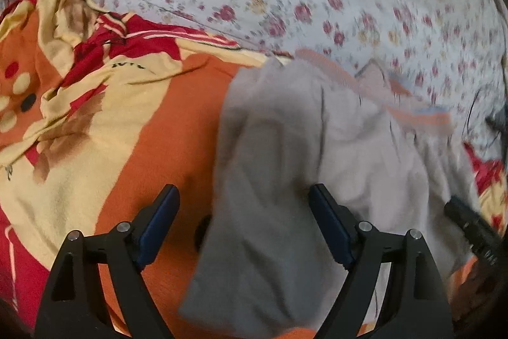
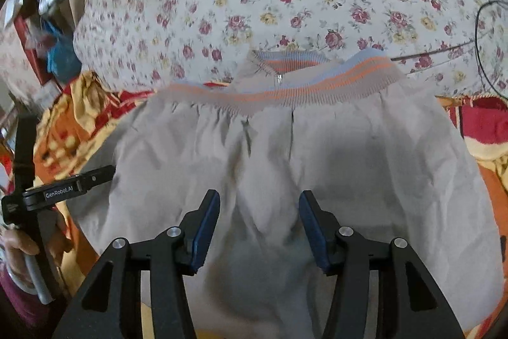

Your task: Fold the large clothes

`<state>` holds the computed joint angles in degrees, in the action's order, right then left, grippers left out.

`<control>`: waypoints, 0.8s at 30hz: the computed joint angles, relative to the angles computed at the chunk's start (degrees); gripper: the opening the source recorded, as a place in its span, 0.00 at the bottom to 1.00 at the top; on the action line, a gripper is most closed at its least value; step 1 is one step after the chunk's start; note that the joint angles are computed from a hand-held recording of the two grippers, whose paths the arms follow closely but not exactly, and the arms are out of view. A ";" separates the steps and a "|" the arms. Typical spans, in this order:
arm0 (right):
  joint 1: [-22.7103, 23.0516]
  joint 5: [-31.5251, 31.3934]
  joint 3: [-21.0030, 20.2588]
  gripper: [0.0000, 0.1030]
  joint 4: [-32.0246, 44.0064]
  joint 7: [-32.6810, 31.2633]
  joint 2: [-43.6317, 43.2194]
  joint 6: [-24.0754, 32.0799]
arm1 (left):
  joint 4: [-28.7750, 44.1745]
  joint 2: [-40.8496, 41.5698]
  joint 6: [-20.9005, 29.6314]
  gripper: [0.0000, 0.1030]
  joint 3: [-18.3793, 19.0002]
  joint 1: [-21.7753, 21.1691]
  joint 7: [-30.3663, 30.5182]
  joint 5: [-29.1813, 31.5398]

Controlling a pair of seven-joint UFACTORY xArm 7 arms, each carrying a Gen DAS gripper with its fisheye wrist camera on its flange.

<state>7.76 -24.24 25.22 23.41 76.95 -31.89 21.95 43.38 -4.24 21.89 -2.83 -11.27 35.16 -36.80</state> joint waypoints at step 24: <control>-2.16 0.09 -0.17 0.57 -0.70 -0.32 4.35 -5.80 | 10.63 7.98 18.38 0.46 -2.18 6.22 11.16 -15.91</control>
